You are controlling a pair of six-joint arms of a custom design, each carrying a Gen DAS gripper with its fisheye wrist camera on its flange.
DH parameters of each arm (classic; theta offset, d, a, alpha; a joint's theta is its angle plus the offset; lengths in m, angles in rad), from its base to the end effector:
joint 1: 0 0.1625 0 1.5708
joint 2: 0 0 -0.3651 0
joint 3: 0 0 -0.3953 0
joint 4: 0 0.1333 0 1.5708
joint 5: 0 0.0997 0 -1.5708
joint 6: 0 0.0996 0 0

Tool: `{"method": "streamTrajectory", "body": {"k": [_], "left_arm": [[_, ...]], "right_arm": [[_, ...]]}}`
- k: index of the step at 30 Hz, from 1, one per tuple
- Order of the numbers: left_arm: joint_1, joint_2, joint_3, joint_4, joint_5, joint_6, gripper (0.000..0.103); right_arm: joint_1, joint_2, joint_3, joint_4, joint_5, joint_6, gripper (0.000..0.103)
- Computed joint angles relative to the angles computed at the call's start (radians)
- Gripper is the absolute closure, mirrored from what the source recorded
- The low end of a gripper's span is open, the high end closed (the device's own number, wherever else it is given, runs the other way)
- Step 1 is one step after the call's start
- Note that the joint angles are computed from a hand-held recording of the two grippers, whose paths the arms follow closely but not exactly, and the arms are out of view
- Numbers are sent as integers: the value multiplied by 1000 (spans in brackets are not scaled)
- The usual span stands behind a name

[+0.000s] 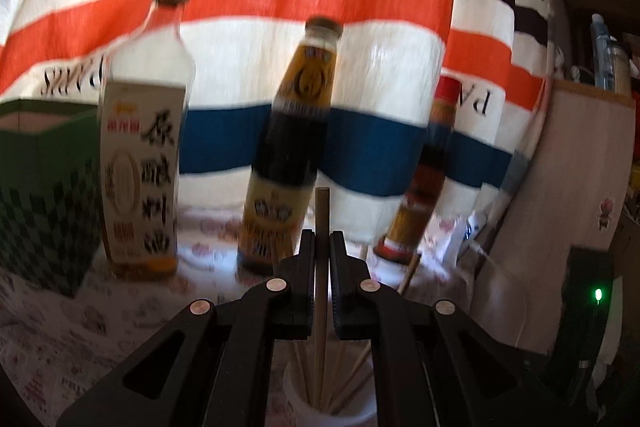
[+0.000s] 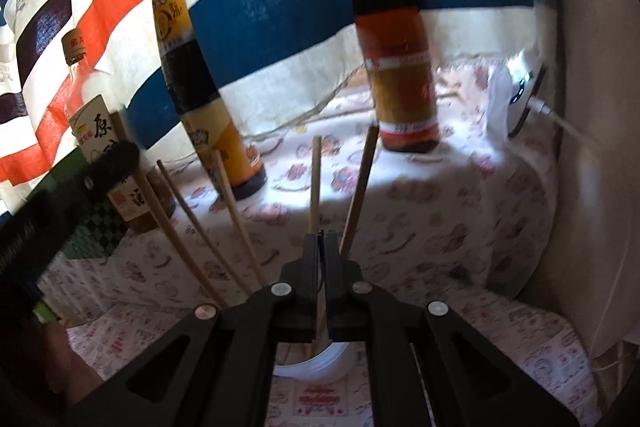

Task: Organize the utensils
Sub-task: 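Open both tools to drop the chopsticks into the white cup, then lower both tools back to the remaining chopsticks on the table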

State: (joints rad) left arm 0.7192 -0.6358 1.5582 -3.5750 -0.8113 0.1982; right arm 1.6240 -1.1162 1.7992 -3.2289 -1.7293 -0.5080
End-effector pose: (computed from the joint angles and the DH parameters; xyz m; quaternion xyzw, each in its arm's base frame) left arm -0.3508 -0.5755 0.1183 0.2338 0.7846 -0.5549 0.1475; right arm 0.1495 -0.5972 0.2684 0.2083 -0.8565 0.4392 0.1734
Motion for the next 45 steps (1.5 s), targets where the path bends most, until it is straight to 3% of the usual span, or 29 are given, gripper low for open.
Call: {"method": "streamTrajectory", "body": {"k": [6, 8, 10, 16, 23, 30, 35, 40, 45], "left_arm": [[-1, -39, 57, 93, 12, -30, 97], [-7, -49, 81, 81, 25, -23, 96], [-17, -60, 100, 66, 49, -2, 82], [-56, -131, 206, -41, 130, 42, 49], [-108, -229, 341, -118, 292, 111, 29], [-96, -286, 436, -138, 333, 53, 18], [-46, -324, 451, 18, 302, -95, 18], [-9, -324, 423, 162, 296, -164, 18], [44, -340, 367, 449, 251, -331, 18]], "right_arm": [[0, 3, -11, 74, 1, 2, 98], [4, -1, -4, 75, 4, -11, 93], [9, -6, 9, 49, 8, -27, 76], [31, -34, 55, -15, 36, -65, 60], [60, -46, 85, -9, 50, -85, 54], [87, -55, 105, 55, 64, -101, 50], [97, -46, 108, 63, 47, -116, 50], [91, -34, 90, 84, 32, -95, 50], [86, -22, 74, 87, 8, -90, 50]]}}
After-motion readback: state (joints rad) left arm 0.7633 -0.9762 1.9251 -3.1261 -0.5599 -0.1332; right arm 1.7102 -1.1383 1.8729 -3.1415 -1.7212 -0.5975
